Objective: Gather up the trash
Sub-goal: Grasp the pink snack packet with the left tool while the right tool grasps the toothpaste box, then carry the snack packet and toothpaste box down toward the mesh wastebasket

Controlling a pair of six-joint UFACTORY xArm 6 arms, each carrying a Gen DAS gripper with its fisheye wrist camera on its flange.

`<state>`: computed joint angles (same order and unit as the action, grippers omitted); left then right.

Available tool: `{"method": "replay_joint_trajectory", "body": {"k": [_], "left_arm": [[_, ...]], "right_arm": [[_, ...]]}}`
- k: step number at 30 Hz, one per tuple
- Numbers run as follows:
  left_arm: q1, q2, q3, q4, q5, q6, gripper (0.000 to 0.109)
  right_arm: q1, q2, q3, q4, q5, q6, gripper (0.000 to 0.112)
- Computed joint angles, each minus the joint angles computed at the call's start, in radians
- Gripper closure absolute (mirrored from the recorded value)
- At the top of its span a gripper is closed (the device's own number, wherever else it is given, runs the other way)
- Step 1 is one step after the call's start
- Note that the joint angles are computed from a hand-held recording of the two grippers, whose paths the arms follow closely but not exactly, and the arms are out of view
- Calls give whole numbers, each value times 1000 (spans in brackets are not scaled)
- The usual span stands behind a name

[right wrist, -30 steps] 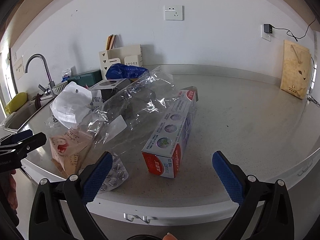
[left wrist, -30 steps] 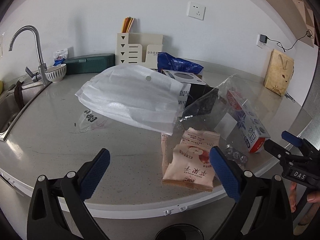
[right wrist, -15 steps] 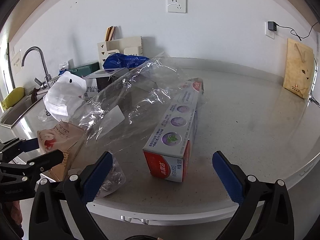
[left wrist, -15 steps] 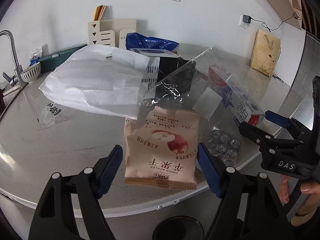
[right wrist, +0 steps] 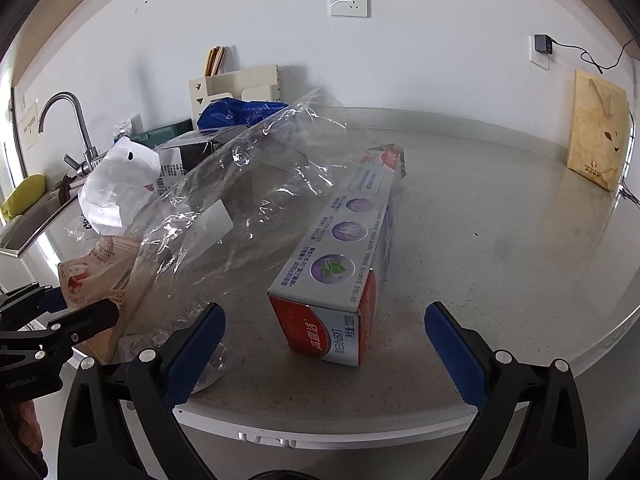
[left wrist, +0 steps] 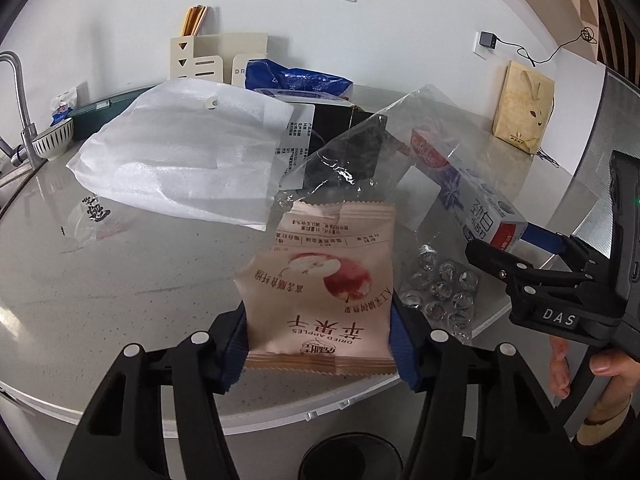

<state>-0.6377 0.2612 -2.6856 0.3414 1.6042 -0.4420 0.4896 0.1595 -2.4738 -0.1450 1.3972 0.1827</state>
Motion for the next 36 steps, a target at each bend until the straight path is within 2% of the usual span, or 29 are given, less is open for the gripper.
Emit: {"method": "replay_joint_trajectory", "body": {"k": [2,4,6,10,12,16,18,27,36], "left_arm": [[1,-71,116,4,-49,-19,51],[1,-122,192,8,-79,-36,52],[2,-177,274,2,-118,-44,52],[3,-245,367,15,-160,-69,52],[10,-264,388,8,-174,-76,52],[4,-296,417,29,-180,-90,52],[0,-309,429,34,-180,-95,52],[-35,-340,422,61,-162,-115,53],[-131,-276,257,140,-62,-108,52]], "right_arm": [[-1,-30,60,-9,-42,18,12],[-7,-39,82,1,-59,21,19],[-6,-21,58,-12,-37,31,40],[-10,-29,76,-24,-27,52,48],[-7,-46,103,-43,-39,60,63],[-6,-58,119,-70,-40,83,66],[-15,-91,172,-68,-79,108,67],[-20,-168,248,-126,-131,134,70],[-49,-257,310,-158,-121,160,70]]}}
